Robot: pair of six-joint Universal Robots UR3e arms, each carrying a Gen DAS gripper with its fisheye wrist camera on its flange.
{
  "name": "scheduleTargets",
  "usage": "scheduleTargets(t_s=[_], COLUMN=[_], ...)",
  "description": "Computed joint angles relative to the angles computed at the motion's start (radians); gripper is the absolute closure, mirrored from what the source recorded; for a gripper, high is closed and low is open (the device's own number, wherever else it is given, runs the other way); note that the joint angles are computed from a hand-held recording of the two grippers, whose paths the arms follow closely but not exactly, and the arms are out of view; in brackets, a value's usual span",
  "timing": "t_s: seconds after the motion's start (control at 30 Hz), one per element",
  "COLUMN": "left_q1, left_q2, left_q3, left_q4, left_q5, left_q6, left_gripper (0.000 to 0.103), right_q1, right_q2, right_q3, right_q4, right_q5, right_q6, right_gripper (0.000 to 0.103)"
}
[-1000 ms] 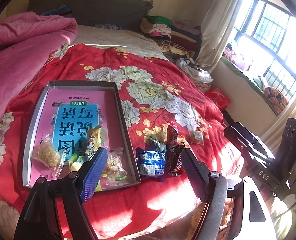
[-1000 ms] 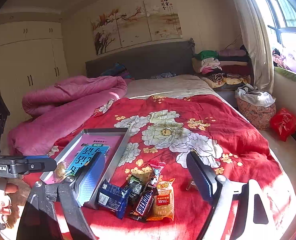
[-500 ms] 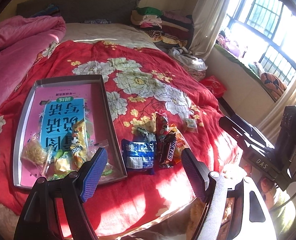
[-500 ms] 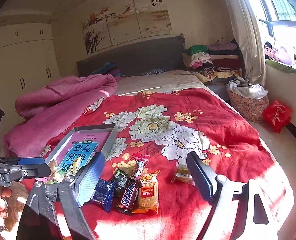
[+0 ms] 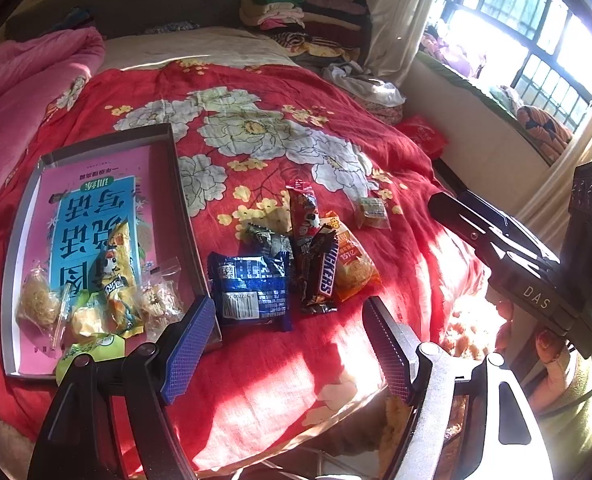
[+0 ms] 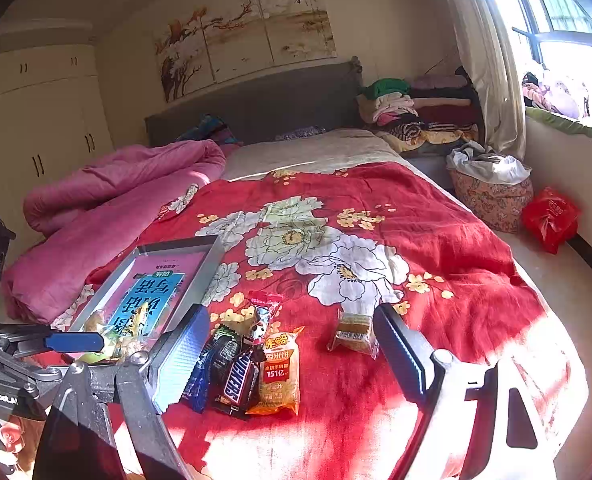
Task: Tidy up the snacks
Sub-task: 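Grasp the blue snack bag with the left tool while the right grasps the orange rice-cracker bag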
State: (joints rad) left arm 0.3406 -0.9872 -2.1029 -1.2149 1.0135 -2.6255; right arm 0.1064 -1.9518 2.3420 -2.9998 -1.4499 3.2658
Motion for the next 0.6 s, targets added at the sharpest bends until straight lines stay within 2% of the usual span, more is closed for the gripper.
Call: scheduleTargets(t_s=[0.6], left_q1=[-0.234], left_q2=[-0.243], left_q3=[0.023], left_q4=[0.260], left_q5=[0.229], left_q6=[-0.114], left_gripper=[0.026], right_q1=[-0.057], right_q2=[0.034], right_q3=[0.027], right_q4=[0.039], right_q5=[0.058], right_q6=[-0.019], right_gripper=[0.020])
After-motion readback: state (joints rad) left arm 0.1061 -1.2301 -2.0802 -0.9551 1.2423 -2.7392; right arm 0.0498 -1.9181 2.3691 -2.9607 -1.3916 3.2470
